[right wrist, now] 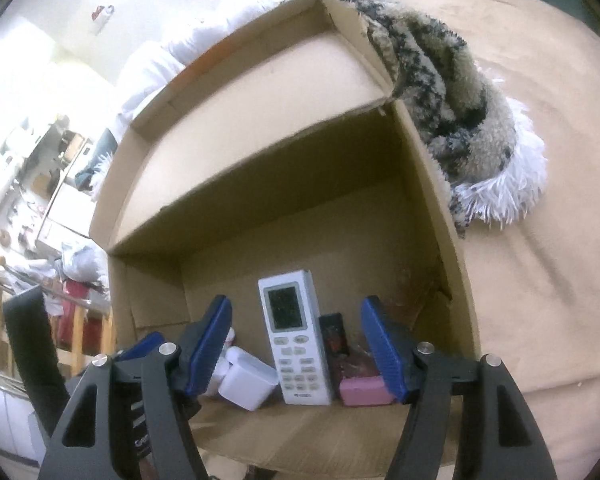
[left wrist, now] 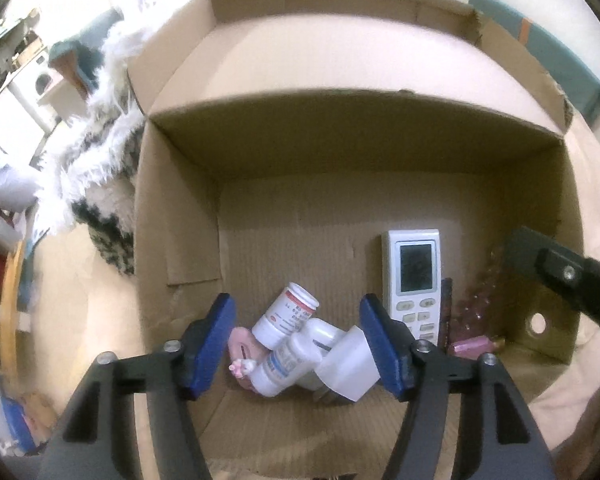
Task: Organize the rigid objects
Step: 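Withdraw both grippers from the box toward the remaining items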
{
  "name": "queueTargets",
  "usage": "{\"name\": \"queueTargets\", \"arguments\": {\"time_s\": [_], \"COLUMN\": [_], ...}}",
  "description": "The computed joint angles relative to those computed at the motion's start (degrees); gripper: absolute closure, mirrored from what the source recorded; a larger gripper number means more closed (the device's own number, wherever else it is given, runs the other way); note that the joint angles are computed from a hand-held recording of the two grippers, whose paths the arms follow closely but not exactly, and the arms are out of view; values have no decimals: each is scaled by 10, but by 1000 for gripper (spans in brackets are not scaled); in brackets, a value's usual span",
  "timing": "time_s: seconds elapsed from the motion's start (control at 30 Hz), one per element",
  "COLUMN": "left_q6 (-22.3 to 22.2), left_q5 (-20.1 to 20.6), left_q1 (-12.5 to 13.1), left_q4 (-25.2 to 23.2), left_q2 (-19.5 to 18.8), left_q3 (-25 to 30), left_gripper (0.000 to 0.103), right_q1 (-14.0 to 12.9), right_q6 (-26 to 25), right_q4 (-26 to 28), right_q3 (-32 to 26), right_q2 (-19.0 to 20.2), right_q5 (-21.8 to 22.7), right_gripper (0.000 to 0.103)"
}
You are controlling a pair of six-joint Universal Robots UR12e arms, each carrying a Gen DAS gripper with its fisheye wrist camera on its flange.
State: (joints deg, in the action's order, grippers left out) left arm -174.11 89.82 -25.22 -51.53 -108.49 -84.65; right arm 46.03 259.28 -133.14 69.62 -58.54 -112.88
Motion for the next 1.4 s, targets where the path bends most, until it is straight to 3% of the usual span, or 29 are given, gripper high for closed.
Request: {"name": "queueTargets", "arguments": {"time_s": [0.23,0.63,0.77,1.23,1.4], "left_q6": [8,19,22,1,-1], "left_q5": [-2,-25,-40,-69,-91], "left_q1": [4,36,50,87,93], "left_q4": [1,16,13,5,-45], "left_q2": [14,69,88,121,113], "left_q3": [-10,-57,-77,-136,-131], "left_gripper": [41,41,41,40,41], "right_q1": [0,24,30,55,56], "right_q6": [5,3,6,37,51], "right_q4": [-8,13,-7,27,44], "right_q3": [3,-19,-14,-35,-40], "right_q2": [-2,3,3,20,24], "right_q5": [2,-20,-1,22,28], "right_gripper": [32,32,32,32,32]}}
